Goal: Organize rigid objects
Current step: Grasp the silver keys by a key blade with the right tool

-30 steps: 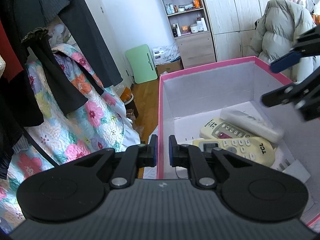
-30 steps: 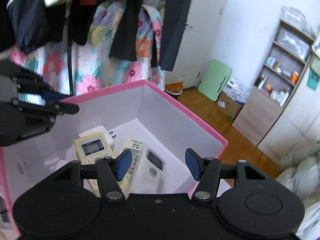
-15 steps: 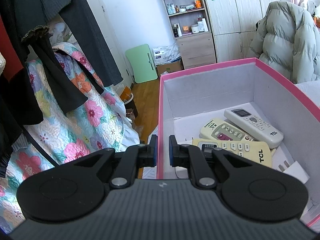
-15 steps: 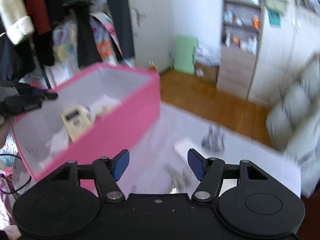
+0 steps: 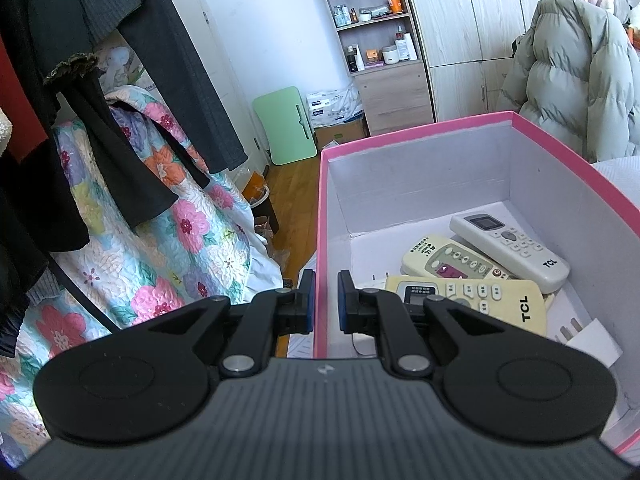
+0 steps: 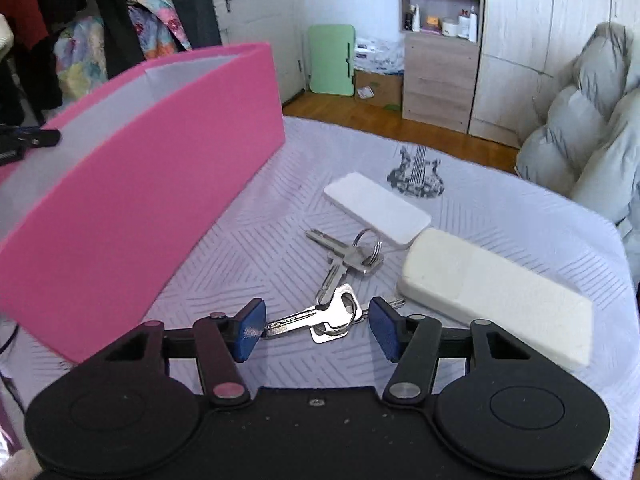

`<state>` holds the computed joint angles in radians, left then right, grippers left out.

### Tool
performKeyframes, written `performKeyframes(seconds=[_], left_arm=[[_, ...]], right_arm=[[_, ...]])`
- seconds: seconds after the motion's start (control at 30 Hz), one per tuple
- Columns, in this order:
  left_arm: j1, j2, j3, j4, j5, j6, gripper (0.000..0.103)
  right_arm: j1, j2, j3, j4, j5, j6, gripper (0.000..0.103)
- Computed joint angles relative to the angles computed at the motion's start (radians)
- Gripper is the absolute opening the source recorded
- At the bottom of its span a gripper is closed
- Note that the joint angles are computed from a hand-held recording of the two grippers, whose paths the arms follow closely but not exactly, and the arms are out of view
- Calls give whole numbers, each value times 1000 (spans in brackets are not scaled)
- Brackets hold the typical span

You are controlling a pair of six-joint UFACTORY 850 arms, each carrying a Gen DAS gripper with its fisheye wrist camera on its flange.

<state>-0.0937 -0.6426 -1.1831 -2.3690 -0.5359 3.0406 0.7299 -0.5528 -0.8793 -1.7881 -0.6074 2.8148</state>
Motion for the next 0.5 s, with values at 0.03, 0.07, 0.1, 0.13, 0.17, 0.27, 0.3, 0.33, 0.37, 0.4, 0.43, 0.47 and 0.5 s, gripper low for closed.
performKeyframes(seconds=[0.03,0.07,0.1,0.13,0.17,0.27,0.3,0.33,0.37,0.4,0.43,0.47,0.5], left_arm=[[0,0,0,1,0,-2,10],[-1,1,0,0,1,0,10],[-1,1,0,0,1,0,10],[-1,1,0,0,1,1,10],[0,1,0,4,0,-3,10],[0,2,-1,15,-2,-18,10],[0,2,-1,13,-2,-16,10],[0,2,-1,13,-3,-15,10],[0,2,-2,14,-3,-17,10],[0,2,-1,14,-3,-16,10],[0,2,-1,13,-2,-14,10],[0,2,-1,13,-2,-14,10],[0,2,-1,13,-2,-15,10]], right_arm=[[7,-12,-13,34,-24,-41,54],[17,-26,-24,61,-55,-86,41],[24,-26,-24,59,-65,-89,31],[24,-20,-17,38,-62,-49,29],[25,-9,-6,24,-60,-14,28],[37,10,20,2,-82,75,27],[41,20,34,-16,-89,116,26],[43,31,49,-45,-95,169,26],[46,42,63,-71,-102,224,26],[50,50,72,-86,-109,256,26],[53,52,74,-91,-117,273,26],[58,55,75,-82,-128,268,26],[62,57,74,-74,-137,259,26]])
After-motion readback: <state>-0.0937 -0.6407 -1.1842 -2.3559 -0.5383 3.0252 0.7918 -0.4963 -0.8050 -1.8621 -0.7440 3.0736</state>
